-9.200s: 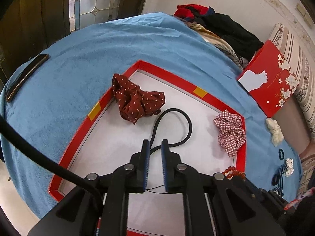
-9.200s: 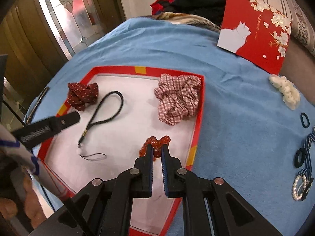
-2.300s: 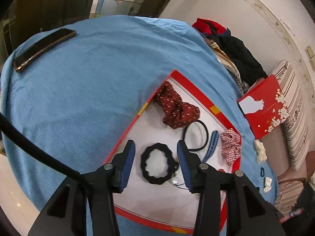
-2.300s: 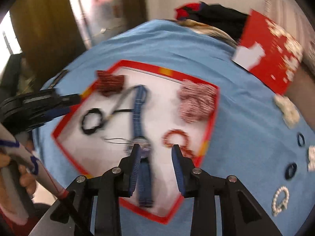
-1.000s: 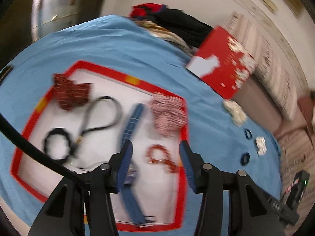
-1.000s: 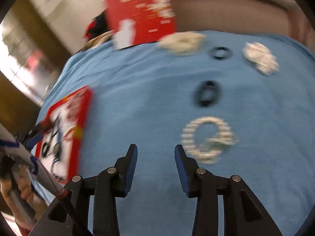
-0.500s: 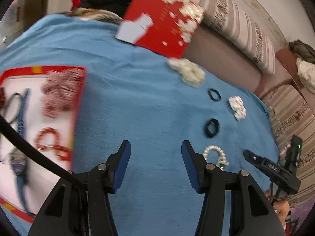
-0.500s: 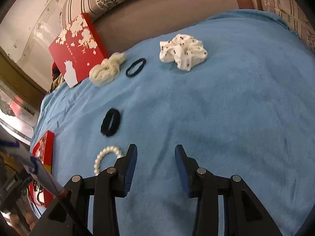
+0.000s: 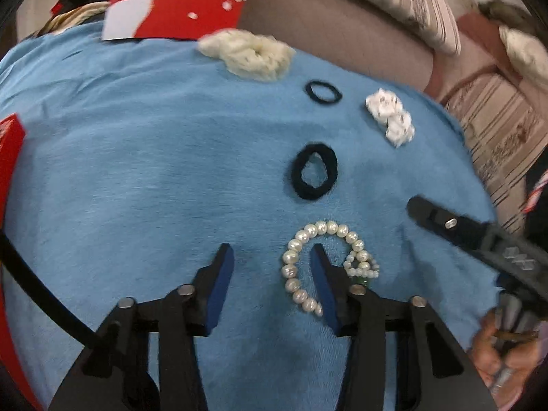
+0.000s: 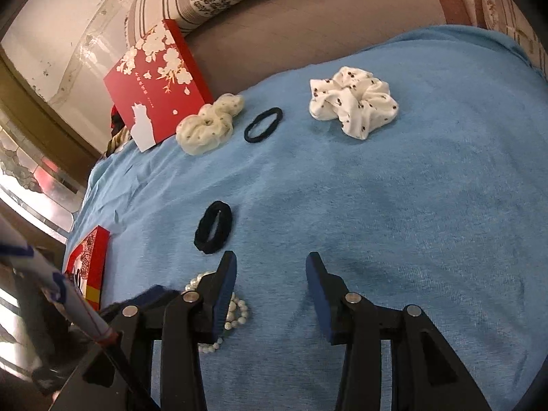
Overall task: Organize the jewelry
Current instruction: 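Grasp the white pearl bracelet with the left tool while the right tool grasps the pale bead bracelet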
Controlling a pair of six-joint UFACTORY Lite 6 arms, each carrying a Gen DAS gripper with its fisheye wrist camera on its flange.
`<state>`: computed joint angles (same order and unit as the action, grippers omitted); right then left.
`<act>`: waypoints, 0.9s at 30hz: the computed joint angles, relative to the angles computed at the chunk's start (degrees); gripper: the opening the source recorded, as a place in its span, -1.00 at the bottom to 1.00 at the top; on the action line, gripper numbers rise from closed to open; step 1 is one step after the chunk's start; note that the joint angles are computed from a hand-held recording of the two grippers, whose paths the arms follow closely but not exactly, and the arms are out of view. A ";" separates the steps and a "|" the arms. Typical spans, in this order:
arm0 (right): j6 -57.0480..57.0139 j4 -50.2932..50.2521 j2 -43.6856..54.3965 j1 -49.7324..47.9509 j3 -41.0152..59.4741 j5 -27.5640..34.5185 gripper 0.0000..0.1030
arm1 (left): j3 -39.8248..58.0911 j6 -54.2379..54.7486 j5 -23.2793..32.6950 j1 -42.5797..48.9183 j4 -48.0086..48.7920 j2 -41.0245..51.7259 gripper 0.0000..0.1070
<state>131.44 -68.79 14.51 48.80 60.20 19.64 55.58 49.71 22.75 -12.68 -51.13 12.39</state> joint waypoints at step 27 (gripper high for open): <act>-30.50 19.23 19.83 7.43 22.78 5.58 0.30 | 2.63 -5.05 0.51 10.76 7.54 1.46 -0.40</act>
<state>100.95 -49.55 34.34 56.23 82.98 25.21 58.21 44.66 23.26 -1.92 -43.58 13.85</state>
